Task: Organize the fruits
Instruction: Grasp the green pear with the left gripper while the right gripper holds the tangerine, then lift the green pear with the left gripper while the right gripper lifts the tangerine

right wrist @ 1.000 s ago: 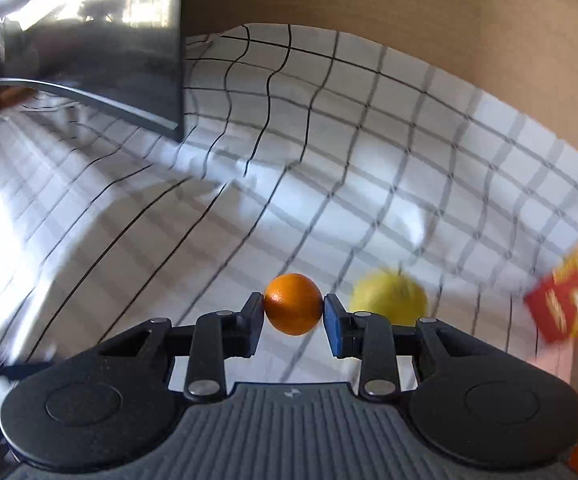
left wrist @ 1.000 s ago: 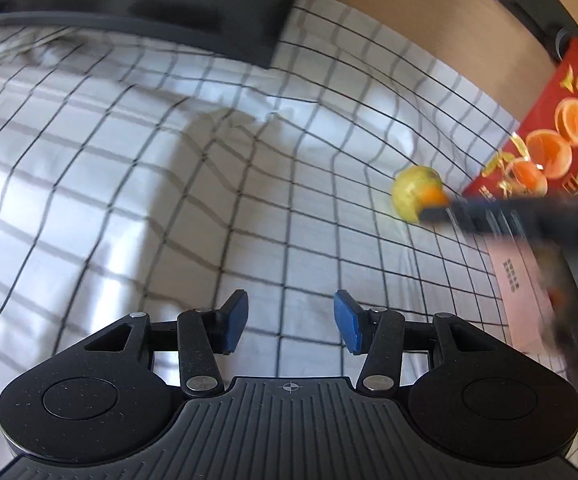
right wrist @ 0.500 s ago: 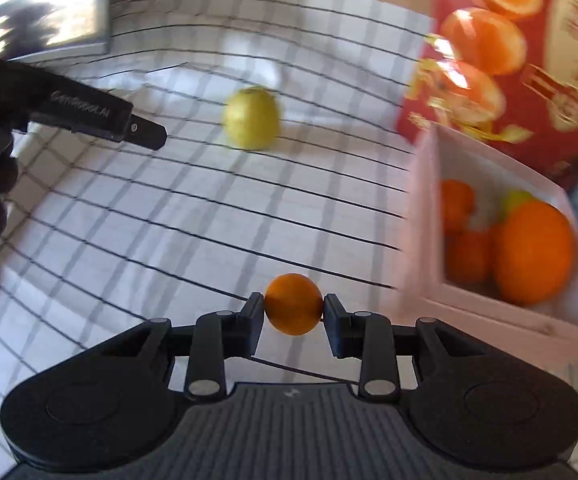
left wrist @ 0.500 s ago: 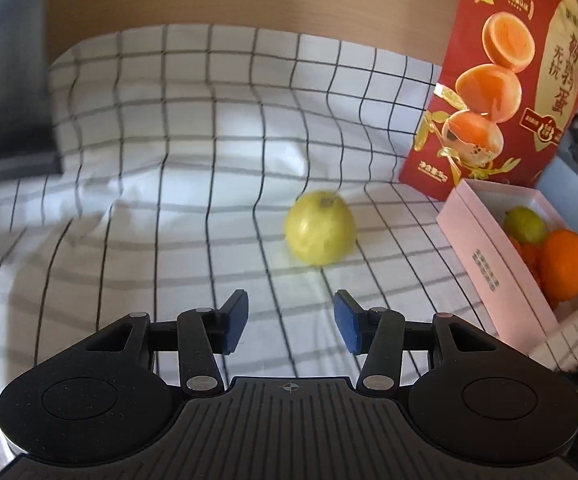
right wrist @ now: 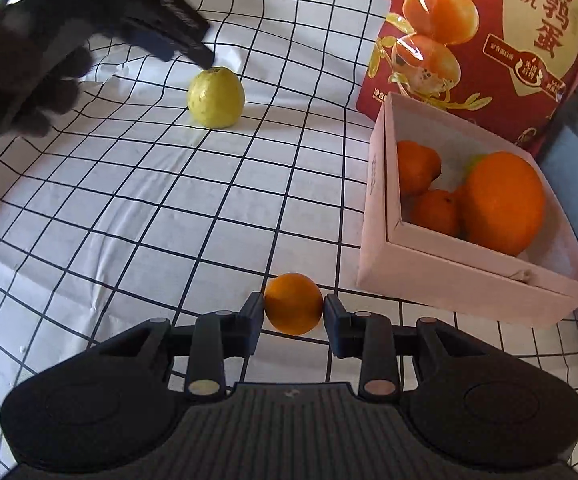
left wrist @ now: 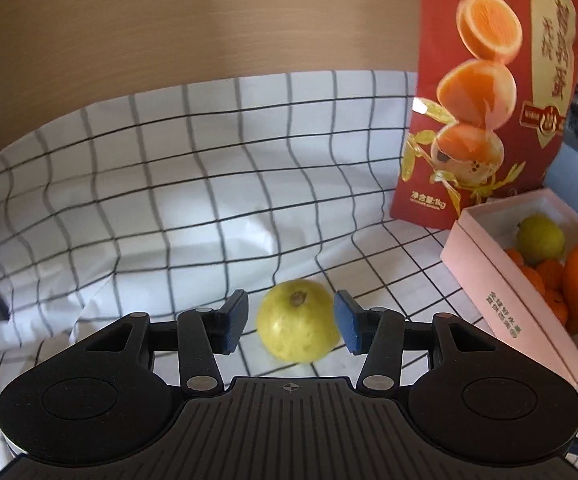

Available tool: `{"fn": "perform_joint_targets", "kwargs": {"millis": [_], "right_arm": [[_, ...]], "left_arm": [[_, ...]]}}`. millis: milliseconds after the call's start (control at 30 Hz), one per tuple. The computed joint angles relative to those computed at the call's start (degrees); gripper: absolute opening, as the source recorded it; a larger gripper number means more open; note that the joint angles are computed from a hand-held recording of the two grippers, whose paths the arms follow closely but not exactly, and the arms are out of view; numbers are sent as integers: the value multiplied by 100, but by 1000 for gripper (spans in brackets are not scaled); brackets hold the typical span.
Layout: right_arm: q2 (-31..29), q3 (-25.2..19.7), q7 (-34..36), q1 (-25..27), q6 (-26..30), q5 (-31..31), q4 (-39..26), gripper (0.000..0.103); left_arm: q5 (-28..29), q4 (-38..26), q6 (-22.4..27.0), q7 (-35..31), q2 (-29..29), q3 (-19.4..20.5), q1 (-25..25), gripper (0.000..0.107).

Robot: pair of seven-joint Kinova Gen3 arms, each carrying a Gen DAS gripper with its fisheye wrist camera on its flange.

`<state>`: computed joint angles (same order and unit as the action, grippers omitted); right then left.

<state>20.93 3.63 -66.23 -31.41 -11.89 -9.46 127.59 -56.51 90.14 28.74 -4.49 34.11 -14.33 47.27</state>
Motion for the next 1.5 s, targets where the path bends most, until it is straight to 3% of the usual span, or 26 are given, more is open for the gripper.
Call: {"fn": "perform_joint_targets", "kwargs": {"millis": [67, 200, 333, 500, 600, 700, 1033, 1133, 1267, 1400, 1500], "right_arm": [[9, 147, 101, -173, -132, -96, 68, 35], [28, 211, 256, -269, -147, -229, 115, 61], [83, 304, 471, -463, -540, -439, 357, 67], [141, 85, 606, -290, -888, -636, 478, 79], [166, -139, 472, 0, -993, -579, 493, 85], [190, -352, 236, 274, -1098, -436, 531, 89], [384, -1209, -1289, 1566, -1413, 792, 626, 99], [478, -1111, -1443, 1531, -1791, 985, 771, 102], [498, -1019, -1520, 1460, -1842, 1045, 781, 103], [511, -988, -1568, 1442, -1910, 1095, 809, 103], [505, -980, -1596, 1446, -1947, 1125, 838, 103]], "left_arm": [[116, -246, 251, -359, 144, 172, -96, 52], [436, -443, 280, -757, 264, 342, -283, 52], [583, -542, 305, -883, 373, 202, -191, 55], [850, -426, -135, -1204, 274, 240, -361, 77], [975, -292, -459, -1241, 240, 24, -283, 80], [1083, -213, -615, -1125, 269, -297, -121, 79], [1821, -201, -830, -1396, 408, -461, -258, 77], [2006, -265, -822, -1521, 488, -491, -255, 77], [2312, -392, -711, -1808, 552, -319, -420, 76], [2407, -303, -955, -1851, 547, -415, -403, 68], [2534, -313, -965, -1955, 579, -588, -270, 68]]}}
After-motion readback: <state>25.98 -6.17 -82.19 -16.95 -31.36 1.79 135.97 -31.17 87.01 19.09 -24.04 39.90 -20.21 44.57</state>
